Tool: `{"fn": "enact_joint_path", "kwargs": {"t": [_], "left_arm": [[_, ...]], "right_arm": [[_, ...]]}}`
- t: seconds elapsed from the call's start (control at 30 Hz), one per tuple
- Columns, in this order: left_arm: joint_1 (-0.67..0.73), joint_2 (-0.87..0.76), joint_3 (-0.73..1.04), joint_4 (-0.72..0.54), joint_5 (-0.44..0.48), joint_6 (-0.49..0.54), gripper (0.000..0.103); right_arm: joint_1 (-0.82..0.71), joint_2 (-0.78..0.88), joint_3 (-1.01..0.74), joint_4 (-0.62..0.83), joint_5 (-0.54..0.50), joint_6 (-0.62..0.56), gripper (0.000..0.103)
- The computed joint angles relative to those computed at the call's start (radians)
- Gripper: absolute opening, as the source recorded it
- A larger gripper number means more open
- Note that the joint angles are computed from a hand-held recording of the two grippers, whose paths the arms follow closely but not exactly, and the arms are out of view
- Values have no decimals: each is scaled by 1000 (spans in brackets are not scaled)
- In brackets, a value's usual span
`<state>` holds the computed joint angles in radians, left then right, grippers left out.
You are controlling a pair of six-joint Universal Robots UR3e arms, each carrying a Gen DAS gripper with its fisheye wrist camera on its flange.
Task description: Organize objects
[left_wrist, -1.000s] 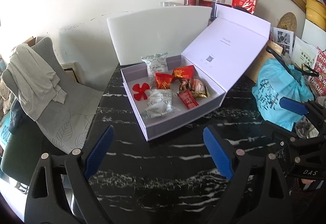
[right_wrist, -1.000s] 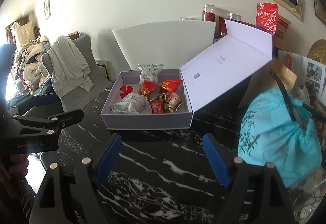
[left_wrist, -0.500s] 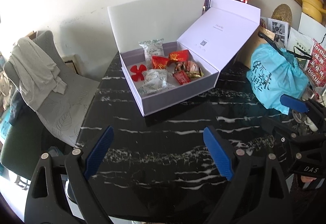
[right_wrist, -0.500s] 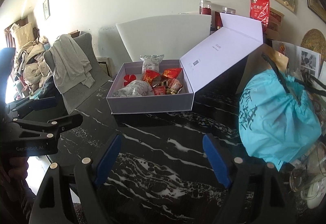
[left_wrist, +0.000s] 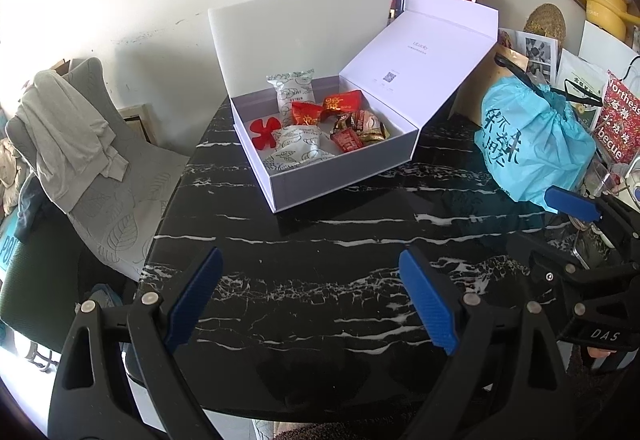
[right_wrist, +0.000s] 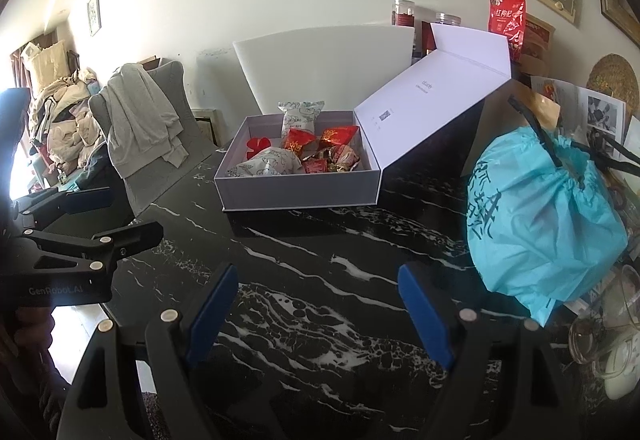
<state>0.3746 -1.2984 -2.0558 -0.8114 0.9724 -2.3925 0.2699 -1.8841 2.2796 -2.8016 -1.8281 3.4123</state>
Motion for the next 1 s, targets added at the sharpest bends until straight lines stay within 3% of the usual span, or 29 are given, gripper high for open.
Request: {"fn": "enact_joint_path", "kwargs": {"t": [1.0], "left_arm": [[47,52,-31,-37,-30,58,90]], "right_arm": [[51,11,-15,7,-45,6,83]]}}
